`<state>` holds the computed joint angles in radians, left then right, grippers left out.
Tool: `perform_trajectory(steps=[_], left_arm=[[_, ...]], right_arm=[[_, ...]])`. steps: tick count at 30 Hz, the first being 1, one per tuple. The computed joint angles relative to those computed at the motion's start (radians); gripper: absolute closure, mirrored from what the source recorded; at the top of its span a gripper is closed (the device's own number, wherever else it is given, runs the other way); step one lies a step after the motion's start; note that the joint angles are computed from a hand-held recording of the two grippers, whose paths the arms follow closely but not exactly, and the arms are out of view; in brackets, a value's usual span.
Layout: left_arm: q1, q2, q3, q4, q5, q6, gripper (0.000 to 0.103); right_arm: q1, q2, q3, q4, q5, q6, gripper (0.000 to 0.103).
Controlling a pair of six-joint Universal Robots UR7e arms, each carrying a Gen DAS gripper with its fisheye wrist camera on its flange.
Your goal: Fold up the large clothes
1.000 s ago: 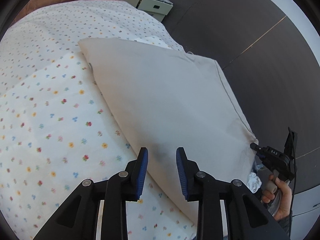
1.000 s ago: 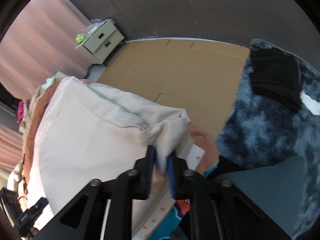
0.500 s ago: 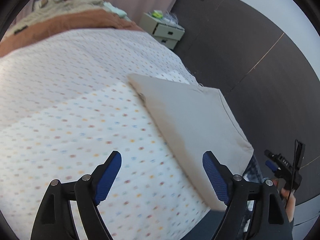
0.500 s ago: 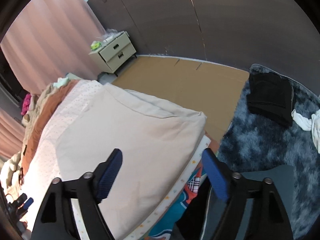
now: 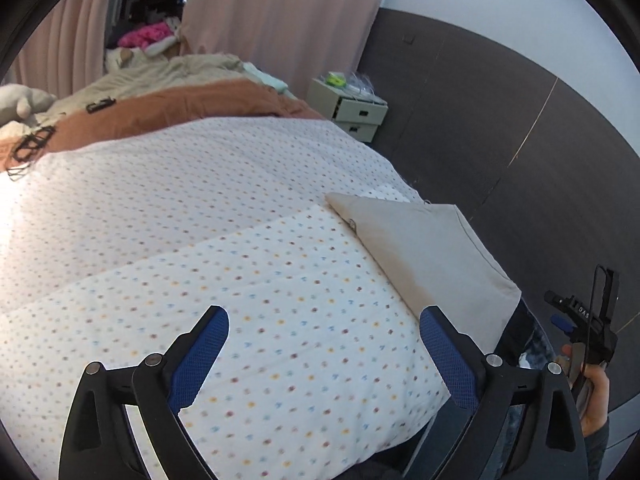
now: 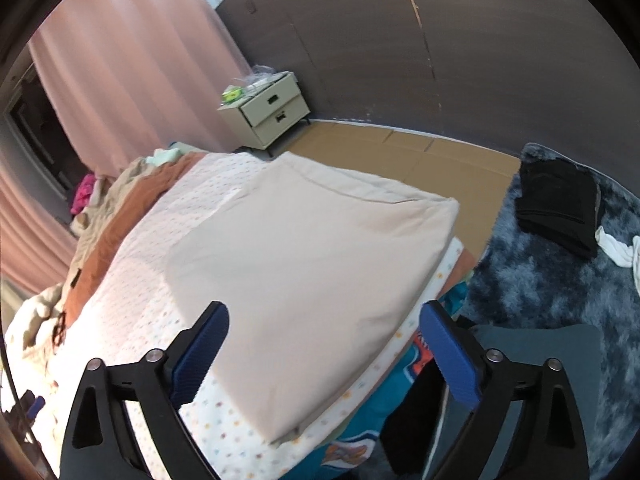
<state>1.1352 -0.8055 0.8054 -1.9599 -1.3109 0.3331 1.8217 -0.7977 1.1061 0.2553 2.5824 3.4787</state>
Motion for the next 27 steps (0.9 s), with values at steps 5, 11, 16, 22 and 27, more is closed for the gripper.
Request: perform_trajectory(steps=[5,11,16,22,27], left_arm=[[0.011,-0.061,0.046,-0.024,-0.011,0.015,0.006],[0.024,-0.131,0.097,-0.061,-0.031,0.039,0.006],[0.026,-0.200,0.165,-0.116,-0.032,0.065,0.006],[0.029,-0.292,0.266,-0.193,-0.037,0.109,0.006],[0.032,-0.377,0.363,-0.256,-0.034,0.152,0.006]], right_arm=[[0.057,0.018,0.000,-0.051,0.033,-0.041,0.003],[0.123,0.050,-0.022,-0.071,0.060,-0.081,0.003],[0.166,0.074,-0.029,-0.079,0.077,-0.096,0.003],[0.215,0.097,-0.019,-0.110,0.085,-0.137,0.003],[0.251,0.123,-0.019,-0.126,0.075,-0.177,0.003]])
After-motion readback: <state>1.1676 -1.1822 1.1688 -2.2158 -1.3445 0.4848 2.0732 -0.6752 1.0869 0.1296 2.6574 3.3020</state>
